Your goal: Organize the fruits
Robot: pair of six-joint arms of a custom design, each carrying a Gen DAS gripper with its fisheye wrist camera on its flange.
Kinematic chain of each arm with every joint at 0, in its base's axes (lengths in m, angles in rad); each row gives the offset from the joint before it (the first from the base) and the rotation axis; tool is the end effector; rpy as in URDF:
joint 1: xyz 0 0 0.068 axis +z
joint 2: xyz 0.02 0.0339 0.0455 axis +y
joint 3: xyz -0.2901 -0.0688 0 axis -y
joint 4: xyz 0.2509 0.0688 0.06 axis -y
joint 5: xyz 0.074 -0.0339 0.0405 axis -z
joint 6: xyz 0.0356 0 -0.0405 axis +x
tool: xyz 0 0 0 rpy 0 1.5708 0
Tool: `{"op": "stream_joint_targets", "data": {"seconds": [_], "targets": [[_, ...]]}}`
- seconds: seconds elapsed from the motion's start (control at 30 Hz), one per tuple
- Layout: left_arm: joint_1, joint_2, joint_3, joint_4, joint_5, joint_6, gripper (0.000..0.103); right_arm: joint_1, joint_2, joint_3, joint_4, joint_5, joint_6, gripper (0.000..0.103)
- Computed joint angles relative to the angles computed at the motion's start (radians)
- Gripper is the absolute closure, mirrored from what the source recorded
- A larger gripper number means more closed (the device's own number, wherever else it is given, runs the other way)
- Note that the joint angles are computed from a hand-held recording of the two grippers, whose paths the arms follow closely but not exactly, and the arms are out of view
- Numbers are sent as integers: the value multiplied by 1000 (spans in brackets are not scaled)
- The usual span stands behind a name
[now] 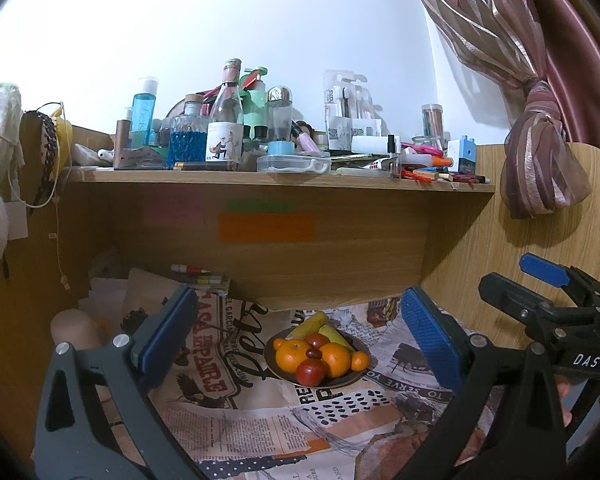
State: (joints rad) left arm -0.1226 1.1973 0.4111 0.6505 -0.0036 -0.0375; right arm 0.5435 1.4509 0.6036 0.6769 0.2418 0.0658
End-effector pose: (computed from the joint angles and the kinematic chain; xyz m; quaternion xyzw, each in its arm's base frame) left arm 0.2407 -0.0295 0.2336 0.0309 0.7528 -0.0512 0.6555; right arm 0.2641 0.1496 0.2348 -0.1041 0.7560 0.1039 0.6379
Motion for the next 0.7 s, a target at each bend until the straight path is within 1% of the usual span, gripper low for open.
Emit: {"op": "stream_joint_targets", "data": {"seconds": [0.4,0.7], "targets": [[-13,14,6,-8,-2,-2,0,-10,1,-1,-5,-16,13,0],[-7,25,9,-2,1,-3,0,-6,11,6,-6,-8,17,0]]}}
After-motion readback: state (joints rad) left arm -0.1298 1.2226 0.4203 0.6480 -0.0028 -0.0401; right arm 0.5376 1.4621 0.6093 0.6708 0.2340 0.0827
